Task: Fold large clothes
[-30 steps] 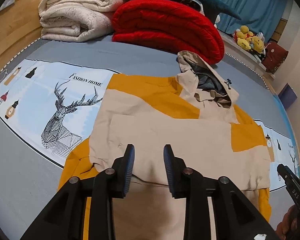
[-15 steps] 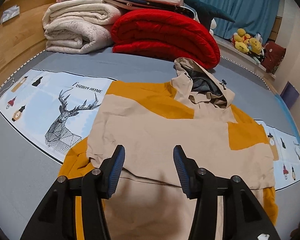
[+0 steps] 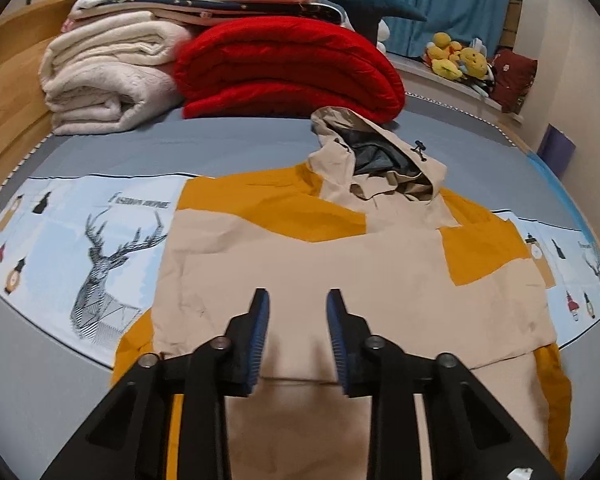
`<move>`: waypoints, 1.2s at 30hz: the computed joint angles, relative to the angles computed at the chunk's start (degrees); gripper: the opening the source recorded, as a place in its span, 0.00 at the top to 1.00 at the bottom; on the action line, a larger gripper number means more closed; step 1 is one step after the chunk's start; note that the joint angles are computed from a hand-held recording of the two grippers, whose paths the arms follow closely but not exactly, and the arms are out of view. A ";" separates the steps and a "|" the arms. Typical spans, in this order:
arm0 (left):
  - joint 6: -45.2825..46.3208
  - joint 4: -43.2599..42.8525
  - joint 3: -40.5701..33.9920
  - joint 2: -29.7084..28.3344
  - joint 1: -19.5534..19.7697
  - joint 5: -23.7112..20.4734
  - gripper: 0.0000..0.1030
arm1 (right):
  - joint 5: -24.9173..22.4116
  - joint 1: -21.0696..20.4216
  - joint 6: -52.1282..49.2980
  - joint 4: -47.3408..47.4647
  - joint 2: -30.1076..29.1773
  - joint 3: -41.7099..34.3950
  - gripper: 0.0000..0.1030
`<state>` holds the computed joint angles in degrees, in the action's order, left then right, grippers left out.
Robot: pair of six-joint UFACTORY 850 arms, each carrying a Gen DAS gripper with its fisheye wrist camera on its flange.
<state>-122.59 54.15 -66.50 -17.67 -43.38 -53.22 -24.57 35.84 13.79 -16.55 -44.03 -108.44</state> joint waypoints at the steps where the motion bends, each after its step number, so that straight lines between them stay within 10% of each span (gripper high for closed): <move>1: 1.39 -0.26 -0.34 -0.29 1.13 1.01 0.82 | -0.68 -0.23 -0.48 0.52 -0.50 -0.67 0.60; 5: 8.10 -0.62 -3.70 -2.66 5.79 2.67 0.84 | -3.21 -1.40 -2.38 4.46 -3.06 -4.33 0.94; 22: 42.38 -20.02 -36.90 -26.47 30.74 13.96 0.82 | -10.93 -0.27 2.90 -3.99 -12.05 -15.37 0.94; 26: 53.72 -33.11 -50.29 -36.01 34.02 10.54 0.64 | -12.73 -0.29 2.39 -3.62 -14.12 -17.97 0.92; 32: 58.86 -37.73 -68.25 -48.66 35.09 0.45 0.64 | -13.04 -0.30 2.99 -4.96 -14.90 -18.94 0.92; 36: 62.71 -35.94 -76.73 -53.59 34.39 -6.24 0.94 | -14.73 -0.53 0.97 -1.08 -15.89 -20.54 0.92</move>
<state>-59.88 18.20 -143.24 -71.26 -8.99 -59.46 -39.30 35.31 14.76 -17.62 -59.92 -128.98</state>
